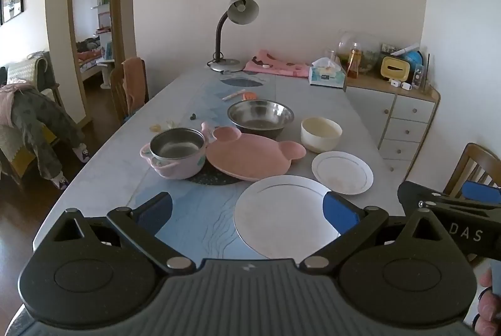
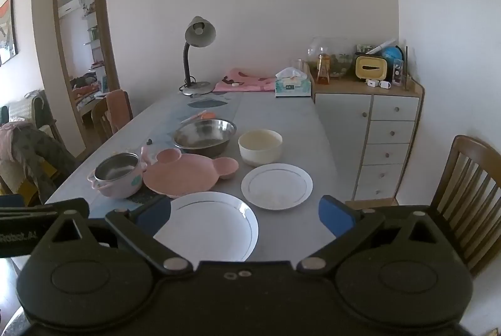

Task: Organize plates and bowls

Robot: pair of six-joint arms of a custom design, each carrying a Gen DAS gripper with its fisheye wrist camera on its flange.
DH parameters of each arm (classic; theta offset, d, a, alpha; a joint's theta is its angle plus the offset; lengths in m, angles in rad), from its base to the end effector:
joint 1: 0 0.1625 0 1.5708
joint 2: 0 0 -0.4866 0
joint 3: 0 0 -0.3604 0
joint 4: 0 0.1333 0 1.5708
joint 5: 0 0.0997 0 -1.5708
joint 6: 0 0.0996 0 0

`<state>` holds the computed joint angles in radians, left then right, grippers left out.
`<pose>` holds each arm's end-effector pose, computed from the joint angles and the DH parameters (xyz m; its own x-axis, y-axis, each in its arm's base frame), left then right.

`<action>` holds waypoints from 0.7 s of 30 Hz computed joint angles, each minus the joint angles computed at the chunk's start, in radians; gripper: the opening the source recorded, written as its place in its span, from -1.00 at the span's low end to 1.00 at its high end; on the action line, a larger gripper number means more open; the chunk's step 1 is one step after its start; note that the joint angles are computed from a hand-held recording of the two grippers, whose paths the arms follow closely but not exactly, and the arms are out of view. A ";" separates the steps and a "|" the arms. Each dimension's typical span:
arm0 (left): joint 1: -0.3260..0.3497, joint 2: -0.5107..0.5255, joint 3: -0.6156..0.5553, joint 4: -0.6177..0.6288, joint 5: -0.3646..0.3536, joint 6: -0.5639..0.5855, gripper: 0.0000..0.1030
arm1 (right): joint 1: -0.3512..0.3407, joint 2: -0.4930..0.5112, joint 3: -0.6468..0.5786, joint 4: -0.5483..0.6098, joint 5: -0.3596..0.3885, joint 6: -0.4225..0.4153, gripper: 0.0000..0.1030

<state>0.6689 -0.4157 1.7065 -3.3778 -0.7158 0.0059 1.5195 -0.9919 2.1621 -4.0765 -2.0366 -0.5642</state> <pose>-0.3914 -0.5751 0.0050 -0.6951 0.2870 -0.6591 0.6864 0.5376 -0.4897 0.0620 -0.5204 0.3142 -0.7415 0.2828 0.6085 -0.4551 0.4545 -0.7657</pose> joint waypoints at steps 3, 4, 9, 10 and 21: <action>0.002 0.002 0.002 -0.008 -0.003 0.003 1.00 | -0.009 -0.008 -0.009 0.028 0.009 0.002 0.97; 0.001 0.001 0.002 -0.003 -0.005 -0.001 1.00 | -0.009 -0.009 -0.010 0.030 0.009 0.003 0.96; 0.002 0.001 0.000 0.005 -0.006 -0.009 1.00 | -0.012 -0.008 -0.010 0.030 0.010 0.001 0.97; 0.002 0.000 0.000 0.010 -0.006 -0.014 1.00 | -0.012 -0.009 -0.011 0.033 0.009 0.003 0.97; 0.017 0.000 -0.017 0.080 -0.030 -0.069 1.00 | -0.021 -0.013 -0.016 0.063 0.021 0.004 0.96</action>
